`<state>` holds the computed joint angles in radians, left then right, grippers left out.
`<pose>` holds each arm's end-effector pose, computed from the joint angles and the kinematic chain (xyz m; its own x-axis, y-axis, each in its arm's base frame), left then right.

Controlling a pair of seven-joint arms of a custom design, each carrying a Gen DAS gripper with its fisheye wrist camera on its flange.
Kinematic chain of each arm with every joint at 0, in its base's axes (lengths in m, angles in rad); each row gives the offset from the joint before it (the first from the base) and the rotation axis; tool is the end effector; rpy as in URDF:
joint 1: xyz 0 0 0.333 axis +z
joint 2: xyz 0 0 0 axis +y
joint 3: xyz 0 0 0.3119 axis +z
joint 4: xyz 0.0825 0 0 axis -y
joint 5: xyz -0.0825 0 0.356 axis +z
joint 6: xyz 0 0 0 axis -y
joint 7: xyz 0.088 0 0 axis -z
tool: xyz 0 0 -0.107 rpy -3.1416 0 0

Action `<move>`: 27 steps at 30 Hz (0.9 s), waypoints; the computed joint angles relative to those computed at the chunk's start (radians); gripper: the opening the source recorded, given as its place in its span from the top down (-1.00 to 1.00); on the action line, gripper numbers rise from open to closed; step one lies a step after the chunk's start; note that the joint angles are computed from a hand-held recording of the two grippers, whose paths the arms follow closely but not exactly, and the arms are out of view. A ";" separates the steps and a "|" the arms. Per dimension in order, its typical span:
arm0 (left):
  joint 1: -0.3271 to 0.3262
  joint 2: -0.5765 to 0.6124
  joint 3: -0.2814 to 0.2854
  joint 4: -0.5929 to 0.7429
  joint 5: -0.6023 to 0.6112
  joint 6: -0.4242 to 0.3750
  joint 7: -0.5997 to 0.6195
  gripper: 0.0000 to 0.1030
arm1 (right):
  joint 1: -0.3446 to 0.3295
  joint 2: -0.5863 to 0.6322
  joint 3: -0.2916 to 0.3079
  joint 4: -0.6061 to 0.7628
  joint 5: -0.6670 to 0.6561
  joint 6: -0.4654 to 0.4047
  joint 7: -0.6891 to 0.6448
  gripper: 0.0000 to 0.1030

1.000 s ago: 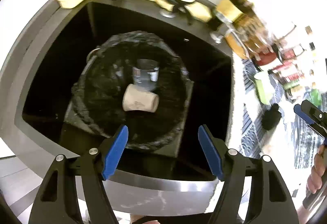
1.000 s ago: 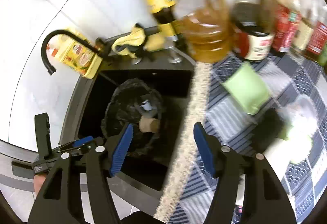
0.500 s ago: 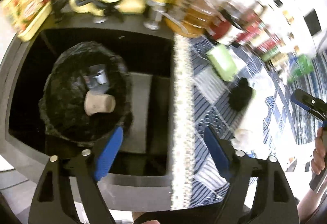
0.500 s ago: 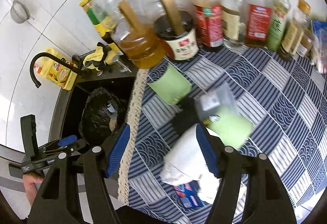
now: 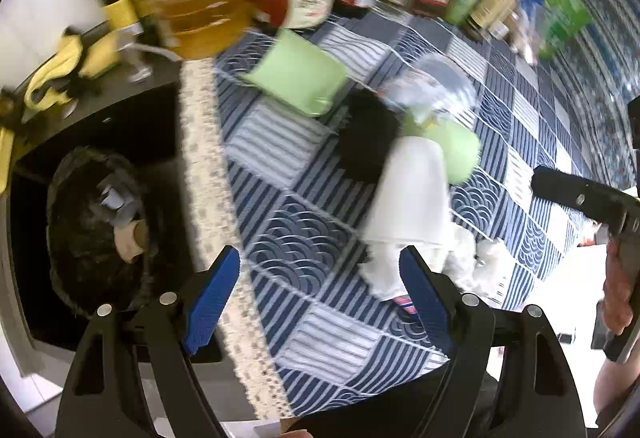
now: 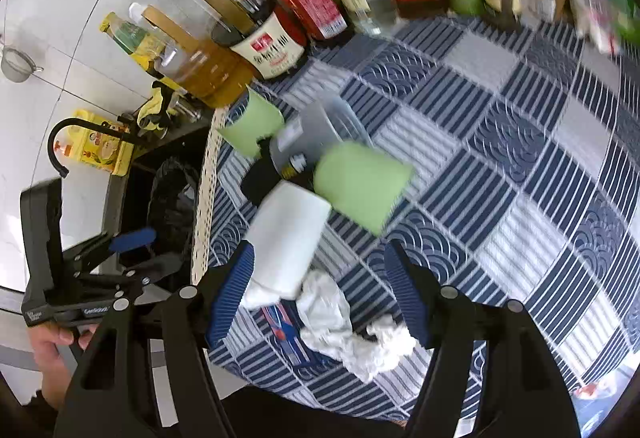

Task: Collect trash
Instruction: 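Grasp the crumpled white tissue with the right tool while the left tool grasps the white paper cup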

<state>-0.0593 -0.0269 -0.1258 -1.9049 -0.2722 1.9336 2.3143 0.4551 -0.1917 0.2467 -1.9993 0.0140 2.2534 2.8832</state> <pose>0.5204 -0.1169 0.5183 -0.7452 -0.6481 0.1570 -0.6665 0.7173 -0.2031 0.3860 0.3396 0.5898 -0.5002 -0.7662 -0.4034 -0.7935 0.5921 -0.1407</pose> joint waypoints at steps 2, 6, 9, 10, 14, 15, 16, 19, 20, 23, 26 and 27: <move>-0.015 -0.013 -0.014 -0.020 0.016 0.011 0.011 -0.55 | 0.010 -0.011 -0.002 -0.038 0.036 0.032 -0.016 -0.30; -0.034 -0.012 -0.023 -0.028 0.039 0.009 -0.003 -0.55 | 0.034 -0.012 -0.013 -0.098 0.150 0.103 -0.074 -0.21; -0.047 -0.014 -0.028 -0.038 0.056 0.017 -0.005 -0.55 | 0.044 -0.005 -0.014 -0.124 0.207 0.137 -0.104 -0.15; -0.049 -0.013 -0.028 -0.039 0.060 0.017 -0.006 -0.55 | 0.046 0.001 -0.014 -0.129 0.220 0.144 -0.115 -0.13; -0.053 -0.007 -0.027 -0.041 0.070 0.025 -0.024 -0.55 | 0.057 0.022 -0.021 -0.153 0.287 0.196 -0.159 0.02; -0.051 -0.004 -0.025 -0.039 0.077 0.023 -0.028 -0.55 | 0.060 0.030 -0.022 -0.155 0.301 0.205 -0.168 0.05; -0.050 -0.002 -0.025 -0.037 0.081 0.022 -0.031 -0.55 | 0.061 0.037 -0.023 -0.157 0.311 0.211 -0.175 0.07; -0.044 0.004 -0.021 -0.035 0.096 0.021 -0.043 -0.55 | 0.067 0.051 -0.030 -0.167 0.352 0.225 -0.203 0.16; -0.043 0.006 -0.022 -0.033 0.100 0.020 -0.047 -0.55 | 0.069 0.055 -0.032 -0.169 0.366 0.226 -0.216 0.32; -0.039 0.010 -0.021 -0.034 0.109 0.022 -0.055 -0.55 | 0.067 0.062 -0.034 -0.164 0.366 0.202 -0.228 0.64; -0.039 0.015 -0.024 -0.033 0.113 0.023 -0.072 -0.55 | 0.072 0.054 -0.035 -0.185 0.405 0.239 -0.249 0.76; -0.040 0.015 -0.026 -0.033 0.111 0.021 -0.073 -0.55 | 0.073 0.050 -0.036 -0.189 0.413 0.247 -0.259 0.82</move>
